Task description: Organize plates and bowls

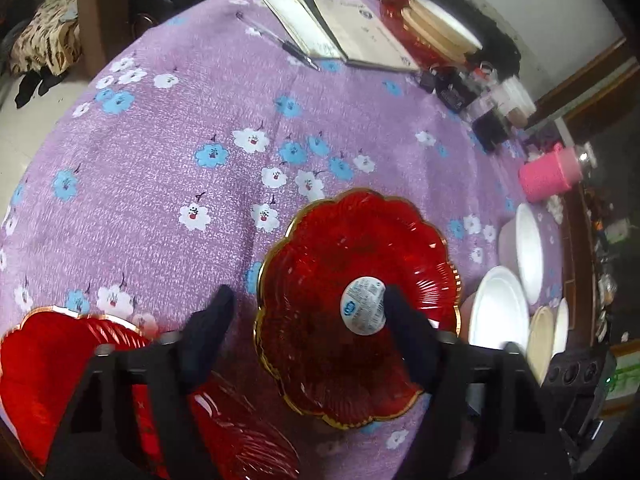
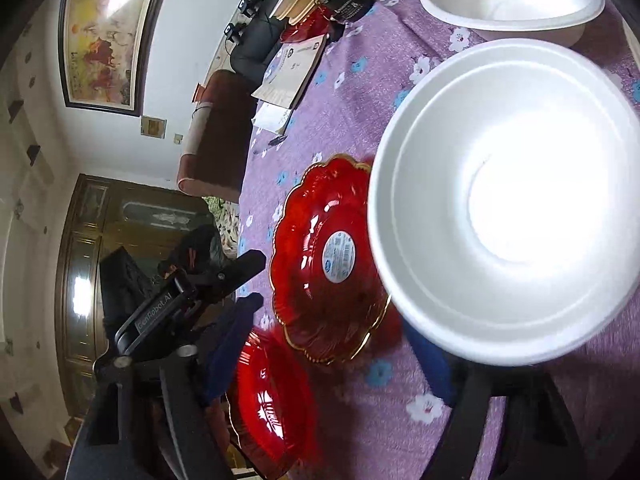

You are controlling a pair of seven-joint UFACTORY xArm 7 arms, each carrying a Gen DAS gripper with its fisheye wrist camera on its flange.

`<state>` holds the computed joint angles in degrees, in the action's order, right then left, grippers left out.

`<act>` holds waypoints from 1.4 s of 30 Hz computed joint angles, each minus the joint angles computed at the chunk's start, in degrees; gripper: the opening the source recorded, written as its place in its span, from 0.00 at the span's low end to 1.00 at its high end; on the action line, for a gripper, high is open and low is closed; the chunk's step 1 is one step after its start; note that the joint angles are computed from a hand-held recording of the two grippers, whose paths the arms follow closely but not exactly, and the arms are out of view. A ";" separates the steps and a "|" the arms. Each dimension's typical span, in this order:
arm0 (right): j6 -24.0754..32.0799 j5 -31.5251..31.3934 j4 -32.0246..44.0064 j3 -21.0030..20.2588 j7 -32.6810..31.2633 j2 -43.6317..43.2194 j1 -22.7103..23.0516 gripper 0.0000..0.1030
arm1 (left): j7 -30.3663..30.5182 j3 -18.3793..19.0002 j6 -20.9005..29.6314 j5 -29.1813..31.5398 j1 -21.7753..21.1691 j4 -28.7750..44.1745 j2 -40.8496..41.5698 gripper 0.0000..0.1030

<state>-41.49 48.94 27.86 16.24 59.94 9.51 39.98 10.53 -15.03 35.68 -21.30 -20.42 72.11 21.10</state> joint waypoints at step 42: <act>3.06 34.78 26.23 5.88 -54.56 5.84 6.75 0.08 | 17.27 9.41 -16.32 -19.68 1.08 -31.74 -29.56 0.09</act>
